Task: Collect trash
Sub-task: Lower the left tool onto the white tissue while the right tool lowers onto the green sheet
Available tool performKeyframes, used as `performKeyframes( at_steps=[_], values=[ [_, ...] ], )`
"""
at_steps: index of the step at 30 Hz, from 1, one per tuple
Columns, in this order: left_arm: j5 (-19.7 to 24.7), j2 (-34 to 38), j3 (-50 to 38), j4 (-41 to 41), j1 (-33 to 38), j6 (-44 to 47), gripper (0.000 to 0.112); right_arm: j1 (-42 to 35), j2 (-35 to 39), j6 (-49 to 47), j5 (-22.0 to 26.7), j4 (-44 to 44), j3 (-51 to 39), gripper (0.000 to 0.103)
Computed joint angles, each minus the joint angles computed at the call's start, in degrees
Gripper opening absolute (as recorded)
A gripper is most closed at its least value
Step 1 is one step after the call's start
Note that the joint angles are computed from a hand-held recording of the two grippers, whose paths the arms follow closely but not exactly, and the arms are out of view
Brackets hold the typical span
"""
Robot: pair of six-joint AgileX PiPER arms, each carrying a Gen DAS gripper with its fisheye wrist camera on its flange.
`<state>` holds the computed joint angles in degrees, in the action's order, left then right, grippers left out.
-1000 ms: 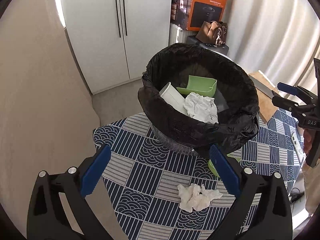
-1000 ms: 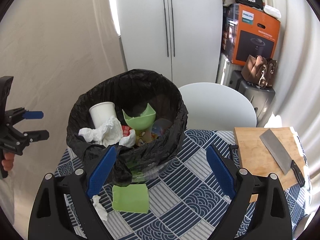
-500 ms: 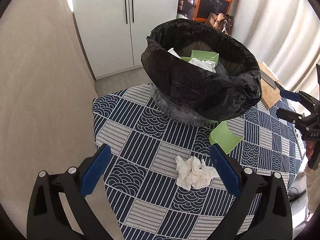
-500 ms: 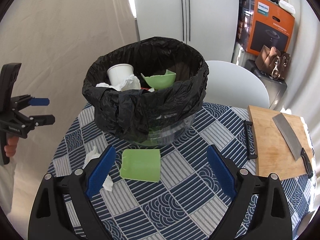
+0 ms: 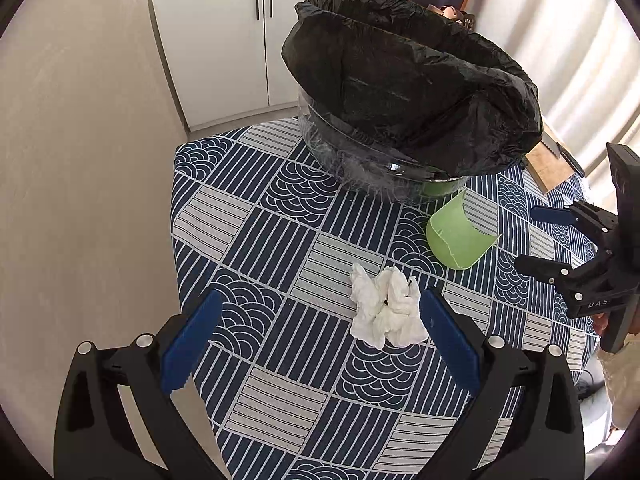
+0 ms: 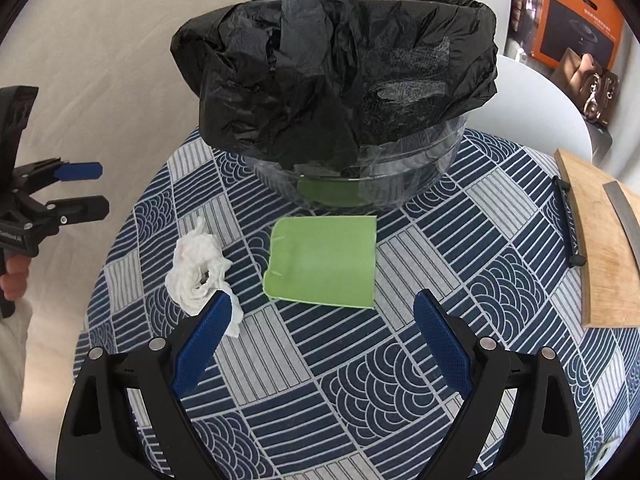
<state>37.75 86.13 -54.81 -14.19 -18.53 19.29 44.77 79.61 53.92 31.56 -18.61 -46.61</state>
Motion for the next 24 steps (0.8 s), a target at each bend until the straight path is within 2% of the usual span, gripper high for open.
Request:
performKeyframes(
  at_steps=[9,14,19,24],
  values=[
    [-1.46,3.01,2.46,-3.19,1.02,3.17,0.097,-1.42,7.93,-1.67,-6.86,2.30,-0.60,0.088],
    [-2.61,4.50,3.47,-4.99,1.66,5.97,0.097,-1.59,11.76,2.69,-9.90,-1.66,-1.23,0.088],
    [-2.49,5.83,3.99,-9.57,3.10,10.85,0.097,-1.13,14.95,10.25,-10.53,-9.31,-2.18,0.088],
    [-2.86,7.28,3.96,-8.16,2.21,10.89,0.097,-2.30,17.67,9.57,-10.89,-9.02,-3.44,0.088]
  ],
)
